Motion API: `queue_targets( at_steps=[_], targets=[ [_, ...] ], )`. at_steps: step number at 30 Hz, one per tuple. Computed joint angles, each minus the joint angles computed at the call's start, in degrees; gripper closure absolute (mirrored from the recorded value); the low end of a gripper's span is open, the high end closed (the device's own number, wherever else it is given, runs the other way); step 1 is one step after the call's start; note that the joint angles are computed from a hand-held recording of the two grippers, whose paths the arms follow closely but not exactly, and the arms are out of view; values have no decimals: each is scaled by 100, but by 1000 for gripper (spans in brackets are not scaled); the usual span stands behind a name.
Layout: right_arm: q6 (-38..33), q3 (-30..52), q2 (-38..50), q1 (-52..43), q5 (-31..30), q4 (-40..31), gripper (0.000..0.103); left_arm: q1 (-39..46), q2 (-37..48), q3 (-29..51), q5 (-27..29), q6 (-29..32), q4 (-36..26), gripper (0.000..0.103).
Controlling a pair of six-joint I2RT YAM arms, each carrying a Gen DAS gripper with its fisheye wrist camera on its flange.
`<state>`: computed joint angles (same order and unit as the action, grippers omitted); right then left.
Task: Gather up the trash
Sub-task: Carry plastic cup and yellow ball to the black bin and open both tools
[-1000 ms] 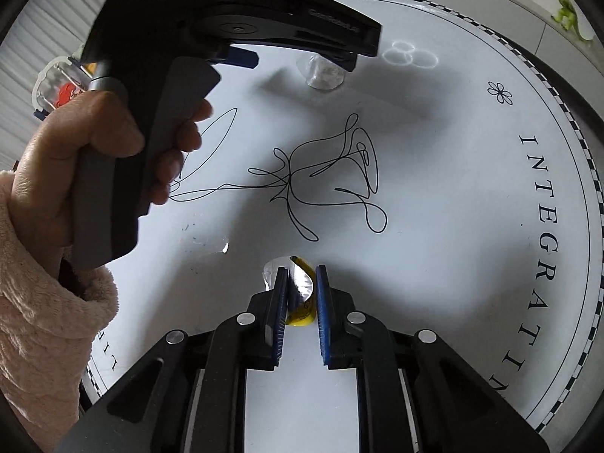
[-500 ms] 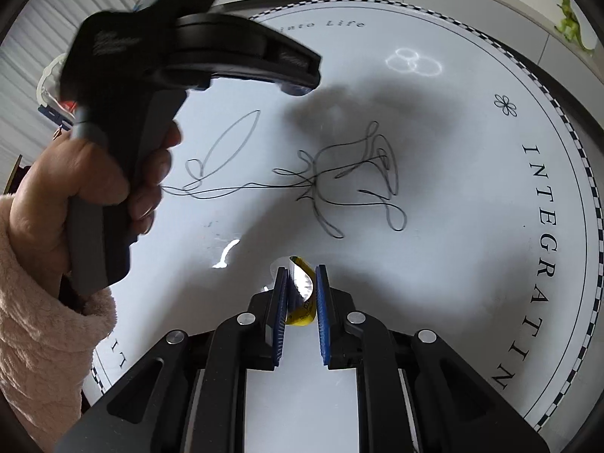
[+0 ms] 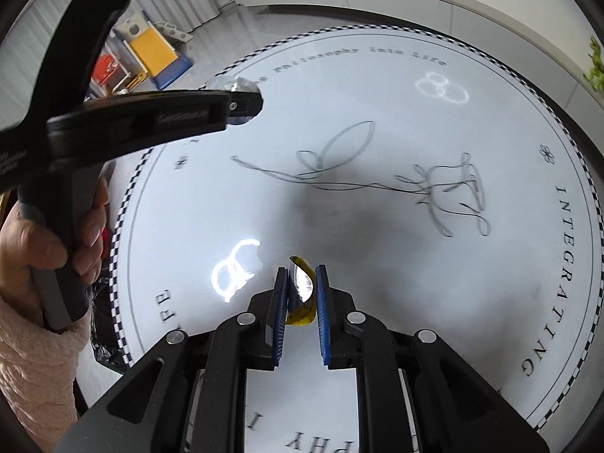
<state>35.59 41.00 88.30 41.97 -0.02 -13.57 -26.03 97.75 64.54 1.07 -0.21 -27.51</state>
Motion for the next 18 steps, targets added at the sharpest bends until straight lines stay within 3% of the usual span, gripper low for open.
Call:
queue_targets(
  at_steps=[4, 9, 14, 18],
  targets=[
    [297, 627, 387, 825, 245, -189, 87, 589, -1156, -998, 163, 242, -20, 78],
    [539, 1704, 1138, 1808, 491, -467, 87, 1935, -2776, -2073, 570, 936, -434, 77],
    [533, 3005, 2068, 2520, 534, -804, 87, 4137, -3829, -2576, 1329, 2270, -1171, 77],
    [426, 4227, 2924, 2961, 455, -1166, 87, 6277, -3930, -2633, 2059, 3711, -1677, 77]
  ],
)
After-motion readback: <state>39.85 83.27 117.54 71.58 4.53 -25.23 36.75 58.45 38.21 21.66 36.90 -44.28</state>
